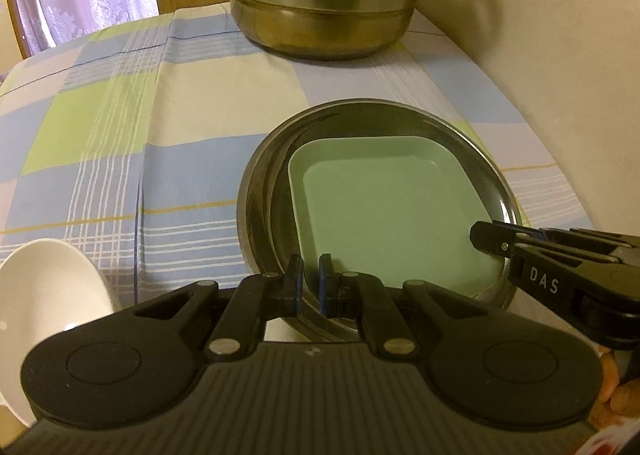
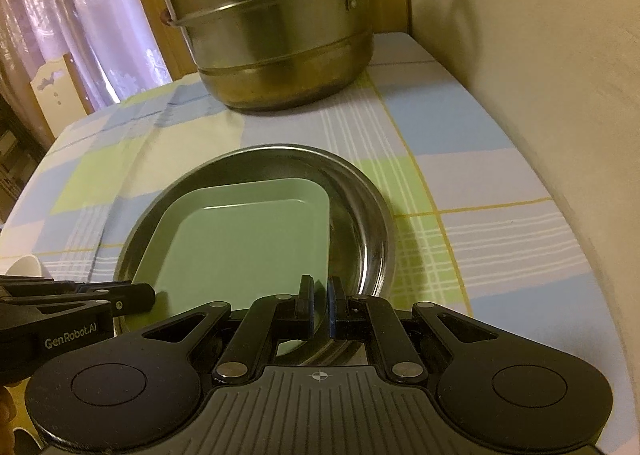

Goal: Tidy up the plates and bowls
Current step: 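Carry the green tray with both grippers and lower it into the stainless plate, then open both grippers and lift them away from the tray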

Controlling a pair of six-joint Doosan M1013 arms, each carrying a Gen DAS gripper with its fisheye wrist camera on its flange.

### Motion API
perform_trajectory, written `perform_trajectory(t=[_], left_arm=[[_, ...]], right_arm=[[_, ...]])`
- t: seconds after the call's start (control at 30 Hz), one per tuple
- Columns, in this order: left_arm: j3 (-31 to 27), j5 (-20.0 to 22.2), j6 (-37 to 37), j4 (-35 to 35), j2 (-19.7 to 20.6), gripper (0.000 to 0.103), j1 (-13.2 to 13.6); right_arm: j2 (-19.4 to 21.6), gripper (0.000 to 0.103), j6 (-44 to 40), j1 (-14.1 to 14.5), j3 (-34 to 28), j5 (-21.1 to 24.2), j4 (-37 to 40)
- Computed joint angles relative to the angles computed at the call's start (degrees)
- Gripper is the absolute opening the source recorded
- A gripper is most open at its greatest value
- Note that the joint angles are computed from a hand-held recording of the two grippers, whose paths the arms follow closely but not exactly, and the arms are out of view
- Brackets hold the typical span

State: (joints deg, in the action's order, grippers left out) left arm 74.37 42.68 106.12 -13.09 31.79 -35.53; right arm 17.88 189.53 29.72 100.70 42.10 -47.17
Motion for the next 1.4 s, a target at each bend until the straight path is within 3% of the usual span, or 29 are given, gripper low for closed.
perform_trajectory(t=[0.4,0.73,1.13,1.4], left_arm=[[-1.4,2.1,0.7,0.2,1.0,0.008,-0.1],[-0.7,1.2,-0.6,1.5,0.0,0.009,-0.1],[3.6,0.2,-1.4,1.3,-4.8,0.019,0.1],[8.0,-0.3,-1.8,1.3,-9.1,0.020,0.0]], right_arm=[[0.5,0.007,-1.3,-0.4,-0.6,1.0,1.1],[-0.3,0.007,-0.9,0.1,-0.4,0.7,0.1],[-3.7,0.007,4.6,2.5,2.2,-0.7,-3.2],[-6.5,0.007,7.1,5.4,3.9,0.1,-4.2]])
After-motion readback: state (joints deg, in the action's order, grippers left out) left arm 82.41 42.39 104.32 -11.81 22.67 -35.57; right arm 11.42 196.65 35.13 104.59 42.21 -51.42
